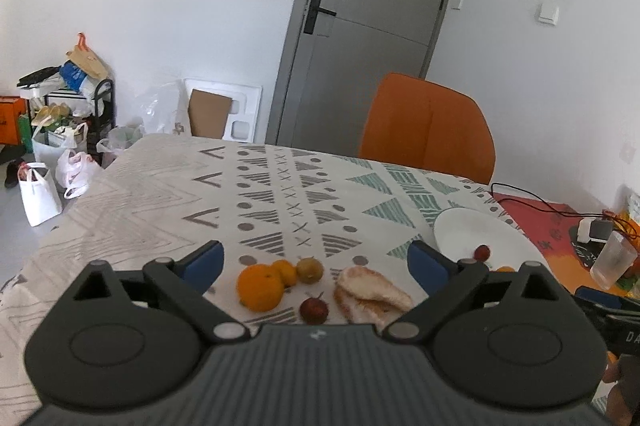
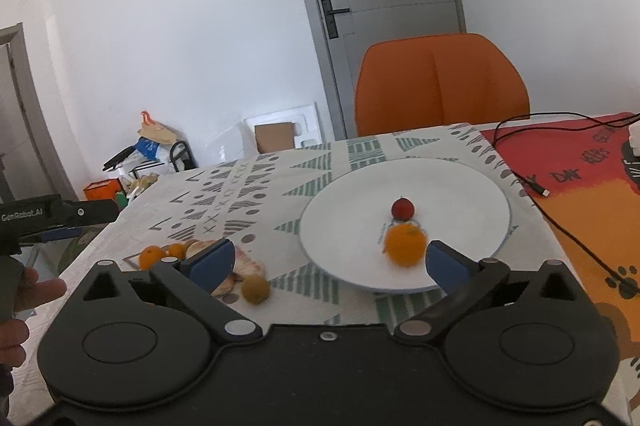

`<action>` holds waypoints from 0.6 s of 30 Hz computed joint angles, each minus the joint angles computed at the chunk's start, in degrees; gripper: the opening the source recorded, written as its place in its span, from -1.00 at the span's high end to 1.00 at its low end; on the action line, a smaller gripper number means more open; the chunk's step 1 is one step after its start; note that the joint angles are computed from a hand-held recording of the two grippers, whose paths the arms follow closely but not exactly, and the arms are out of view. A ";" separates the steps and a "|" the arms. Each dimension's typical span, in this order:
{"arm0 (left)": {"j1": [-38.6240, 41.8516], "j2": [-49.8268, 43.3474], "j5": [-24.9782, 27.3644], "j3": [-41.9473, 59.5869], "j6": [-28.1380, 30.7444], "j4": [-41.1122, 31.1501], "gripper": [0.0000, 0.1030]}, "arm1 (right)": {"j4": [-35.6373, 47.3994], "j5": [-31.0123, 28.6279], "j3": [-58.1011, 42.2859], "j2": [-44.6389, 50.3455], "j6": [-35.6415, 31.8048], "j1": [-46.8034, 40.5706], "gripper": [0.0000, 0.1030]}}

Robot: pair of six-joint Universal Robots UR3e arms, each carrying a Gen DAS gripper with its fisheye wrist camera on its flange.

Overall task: Organize fruits
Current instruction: 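Withdraw both tools from the plate back toward the fruit pile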

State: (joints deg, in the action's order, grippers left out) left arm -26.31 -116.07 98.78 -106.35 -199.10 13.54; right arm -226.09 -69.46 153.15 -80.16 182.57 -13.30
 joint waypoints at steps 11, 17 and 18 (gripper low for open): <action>2.03 3.51 -0.50 -8.23 1.16 4.04 -0.89 | 4.48 -4.48 -2.80 -0.44 1.70 7.00 -1.00; 3.38 2.78 -3.18 -10.90 1.39 6.63 -0.85 | 6.26 -5.42 -4.46 0.70 2.06 9.24 -1.00; 3.61 2.50 -3.72 -11.13 1.54 7.02 -0.85 | 6.16 -5.42 -4.69 1.16 1.99 9.39 -1.00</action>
